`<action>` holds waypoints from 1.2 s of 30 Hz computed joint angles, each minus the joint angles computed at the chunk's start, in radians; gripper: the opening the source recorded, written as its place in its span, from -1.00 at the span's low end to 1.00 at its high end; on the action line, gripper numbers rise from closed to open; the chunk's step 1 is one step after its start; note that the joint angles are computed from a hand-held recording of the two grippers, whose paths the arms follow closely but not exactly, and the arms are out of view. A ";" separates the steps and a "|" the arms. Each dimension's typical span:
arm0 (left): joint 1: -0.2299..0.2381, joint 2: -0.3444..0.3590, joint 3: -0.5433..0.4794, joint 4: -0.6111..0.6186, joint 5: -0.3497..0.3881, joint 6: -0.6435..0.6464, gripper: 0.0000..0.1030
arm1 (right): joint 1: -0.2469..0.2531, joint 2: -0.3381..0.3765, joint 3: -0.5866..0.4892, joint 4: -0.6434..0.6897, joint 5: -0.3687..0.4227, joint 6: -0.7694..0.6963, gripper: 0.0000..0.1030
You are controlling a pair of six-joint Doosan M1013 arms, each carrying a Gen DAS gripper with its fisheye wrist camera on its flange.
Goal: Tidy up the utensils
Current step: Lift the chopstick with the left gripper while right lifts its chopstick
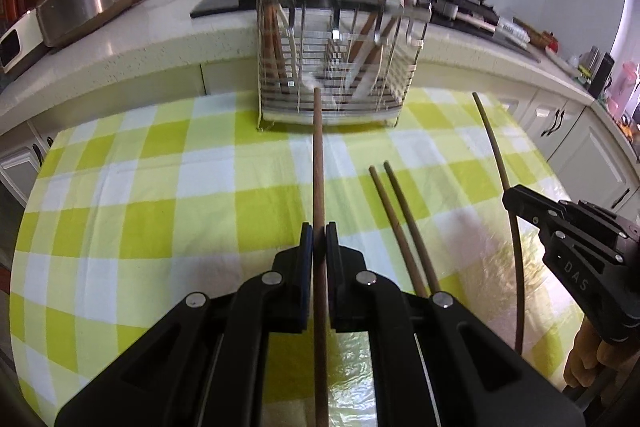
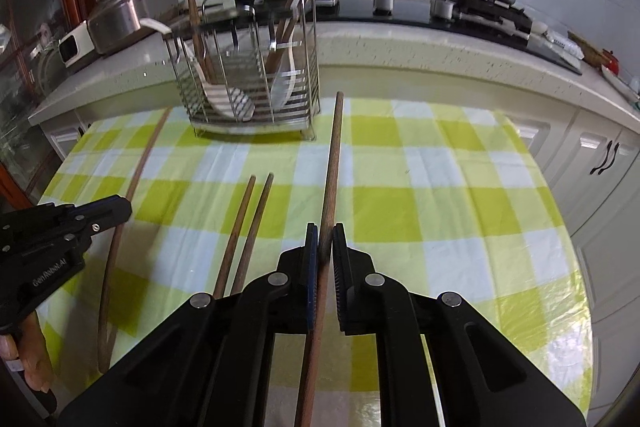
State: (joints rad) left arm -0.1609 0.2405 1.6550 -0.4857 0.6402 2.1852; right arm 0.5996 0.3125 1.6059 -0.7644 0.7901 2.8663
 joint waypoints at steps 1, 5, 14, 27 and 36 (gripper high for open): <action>0.004 -0.006 0.001 -0.018 -0.005 0.011 -0.87 | 0.002 -0.003 0.000 -0.011 0.002 0.007 -0.80; 0.017 -0.026 0.005 -0.073 -0.022 0.048 -0.87 | 0.007 -0.016 0.002 -0.043 0.008 0.030 -0.81; 0.032 -0.060 0.017 -0.150 -0.052 0.110 -0.87 | 0.023 -0.039 0.008 -0.126 0.036 0.082 -0.81; 0.040 -0.088 0.029 -0.215 -0.077 0.171 -0.88 | 0.035 -0.063 0.015 -0.188 0.057 0.132 -0.82; 0.043 -0.099 0.037 -0.245 -0.100 0.198 -0.88 | 0.047 -0.072 0.015 -0.232 0.074 0.163 -0.82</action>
